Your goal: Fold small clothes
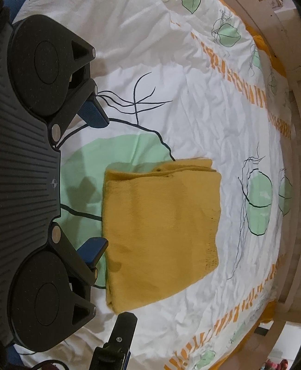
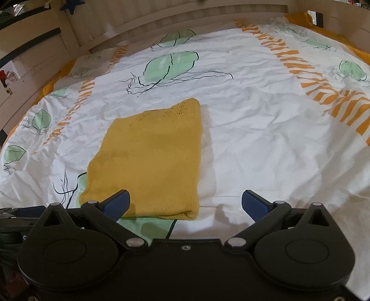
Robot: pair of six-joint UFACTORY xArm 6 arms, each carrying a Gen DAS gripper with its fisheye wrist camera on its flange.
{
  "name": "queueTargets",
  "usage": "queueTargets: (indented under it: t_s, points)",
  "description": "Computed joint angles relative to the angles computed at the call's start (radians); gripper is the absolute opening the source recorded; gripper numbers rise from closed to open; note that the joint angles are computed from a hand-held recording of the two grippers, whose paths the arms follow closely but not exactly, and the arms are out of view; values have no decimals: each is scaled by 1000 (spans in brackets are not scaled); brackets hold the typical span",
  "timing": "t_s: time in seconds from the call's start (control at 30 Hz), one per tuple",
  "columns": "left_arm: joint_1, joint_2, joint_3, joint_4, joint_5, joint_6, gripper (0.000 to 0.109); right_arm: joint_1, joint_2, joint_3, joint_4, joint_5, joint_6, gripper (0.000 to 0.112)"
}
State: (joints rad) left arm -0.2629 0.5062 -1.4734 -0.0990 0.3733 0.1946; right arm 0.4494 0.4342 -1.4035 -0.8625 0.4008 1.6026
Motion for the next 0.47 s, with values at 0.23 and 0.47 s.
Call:
queueTargets:
  t_s: [0.23,0.47]
  points:
    - [0,22,-34,-2,30,2,102,-7,14,-11,38,-3,-30,103]
    - [0,42,-63,4,48,-4,102,-11,31,-29,76,-4,-66,103]
